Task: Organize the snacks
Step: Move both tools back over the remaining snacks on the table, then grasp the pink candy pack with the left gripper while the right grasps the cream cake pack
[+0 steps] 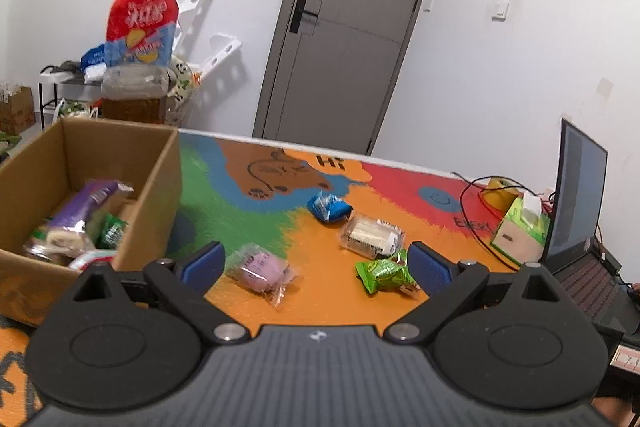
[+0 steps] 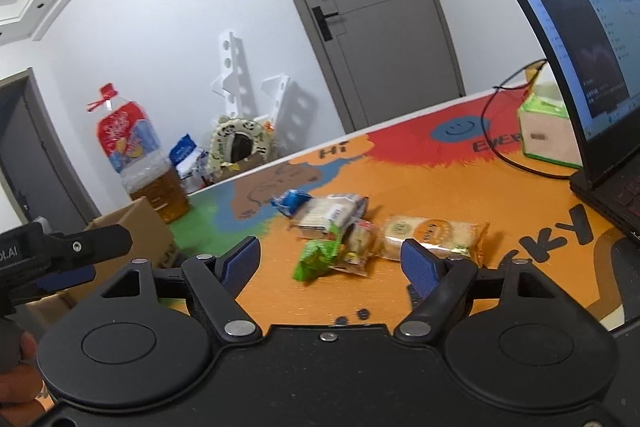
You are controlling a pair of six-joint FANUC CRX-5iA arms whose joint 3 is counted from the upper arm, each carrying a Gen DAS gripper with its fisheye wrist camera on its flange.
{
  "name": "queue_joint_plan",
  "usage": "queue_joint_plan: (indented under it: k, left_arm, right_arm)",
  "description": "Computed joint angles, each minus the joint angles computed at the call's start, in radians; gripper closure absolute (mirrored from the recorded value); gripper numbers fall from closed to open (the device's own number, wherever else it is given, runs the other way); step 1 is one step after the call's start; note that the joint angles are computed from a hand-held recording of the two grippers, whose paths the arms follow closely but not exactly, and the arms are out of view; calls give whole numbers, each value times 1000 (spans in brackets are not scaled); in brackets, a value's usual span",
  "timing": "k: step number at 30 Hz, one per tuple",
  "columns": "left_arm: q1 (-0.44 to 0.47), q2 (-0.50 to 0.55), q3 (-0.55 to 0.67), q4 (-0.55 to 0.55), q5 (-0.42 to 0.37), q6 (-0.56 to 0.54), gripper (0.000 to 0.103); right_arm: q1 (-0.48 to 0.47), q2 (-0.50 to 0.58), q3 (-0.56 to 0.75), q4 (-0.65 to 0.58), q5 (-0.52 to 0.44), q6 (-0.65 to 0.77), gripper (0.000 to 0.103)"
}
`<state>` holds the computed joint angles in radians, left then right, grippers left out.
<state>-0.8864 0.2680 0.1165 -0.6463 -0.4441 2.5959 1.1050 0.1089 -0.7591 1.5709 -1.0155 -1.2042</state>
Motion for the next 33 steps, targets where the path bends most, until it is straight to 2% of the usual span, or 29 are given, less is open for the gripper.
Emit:
queue_joint_plan:
  k: [11, 21, 28, 30, 33]
  left_arm:
    - [11, 109, 87, 33, -17, -22, 9]
    - [19, 193, 178, 36, -101, -29, 21]
    - [15, 240, 233, -24, -156, 9, 22]
    - [24, 250, 237, 1, -163, -7, 28]
    - [27, 254, 239, 9, -180, -21, 43]
  right_arm:
    - [-104, -17, -32, 59, 62, -6, 26]
    - [-212, -9, -36, 133, 137, -25, 26]
    - [-259, -16, -50, 176, 199, -46, 26]
    - [-267, -17, -50, 182, 221, -45, 26]
    - [-260, -13, -45, 157, 236, -23, 26]
